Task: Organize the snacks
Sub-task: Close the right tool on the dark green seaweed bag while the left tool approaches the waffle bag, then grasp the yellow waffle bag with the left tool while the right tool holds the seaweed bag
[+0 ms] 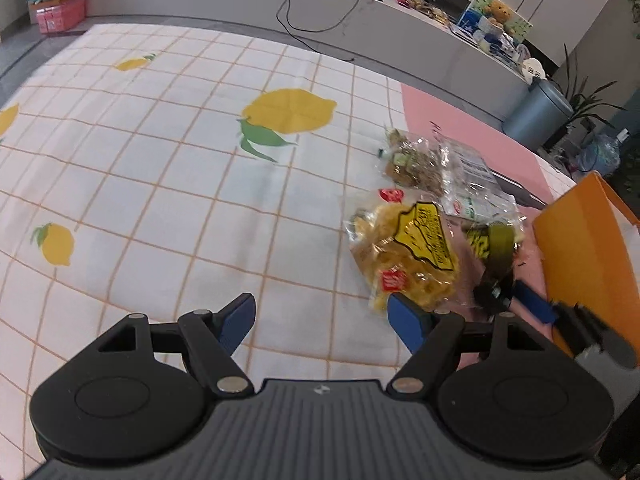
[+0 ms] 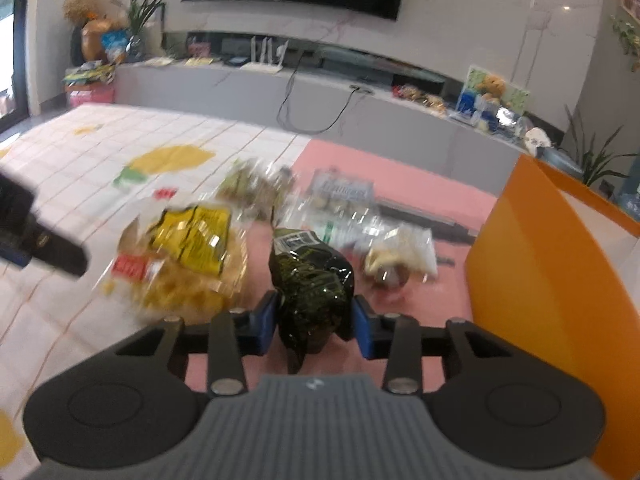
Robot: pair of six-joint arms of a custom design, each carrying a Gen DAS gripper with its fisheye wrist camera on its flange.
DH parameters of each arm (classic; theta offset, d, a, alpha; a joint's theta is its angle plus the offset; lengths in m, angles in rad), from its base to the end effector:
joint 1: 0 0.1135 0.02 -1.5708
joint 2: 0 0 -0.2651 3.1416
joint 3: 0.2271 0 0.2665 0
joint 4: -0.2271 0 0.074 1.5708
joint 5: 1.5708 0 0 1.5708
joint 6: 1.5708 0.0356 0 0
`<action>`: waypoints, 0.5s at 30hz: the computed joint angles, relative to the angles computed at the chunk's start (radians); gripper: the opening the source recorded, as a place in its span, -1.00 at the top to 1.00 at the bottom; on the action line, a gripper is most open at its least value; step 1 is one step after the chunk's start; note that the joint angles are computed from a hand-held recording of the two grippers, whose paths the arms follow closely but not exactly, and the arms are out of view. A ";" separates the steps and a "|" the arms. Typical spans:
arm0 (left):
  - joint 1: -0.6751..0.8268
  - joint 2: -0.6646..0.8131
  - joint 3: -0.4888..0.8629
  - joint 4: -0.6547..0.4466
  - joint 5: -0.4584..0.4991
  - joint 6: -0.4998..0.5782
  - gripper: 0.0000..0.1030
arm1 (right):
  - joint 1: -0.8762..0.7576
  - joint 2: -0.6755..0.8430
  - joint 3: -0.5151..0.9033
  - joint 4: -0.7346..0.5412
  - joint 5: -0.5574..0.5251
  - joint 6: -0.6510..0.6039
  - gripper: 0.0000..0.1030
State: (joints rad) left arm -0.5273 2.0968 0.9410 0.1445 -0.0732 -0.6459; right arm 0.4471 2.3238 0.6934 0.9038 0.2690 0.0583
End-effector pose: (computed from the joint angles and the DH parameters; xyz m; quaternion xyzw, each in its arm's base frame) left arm 0.3218 -0.1844 0.0365 -0.0670 0.9582 -0.1235 0.2493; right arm 0.2987 0.1327 -0.0278 -0.1207 0.8976 -0.0169 0.4237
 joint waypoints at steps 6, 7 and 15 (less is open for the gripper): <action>-0.014 -0.007 -0.013 0.015 0.015 0.057 -0.72 | 0.019 0.015 -0.028 0.045 0.024 -0.050 0.13; -0.017 -0.007 -0.016 0.015 0.013 0.059 -0.72 | 0.021 0.021 -0.019 0.040 0.031 -0.057 0.10; -0.025 0.006 -0.001 0.009 -0.001 0.048 -0.72 | 0.001 0.052 0.024 0.039 0.004 -0.085 -0.09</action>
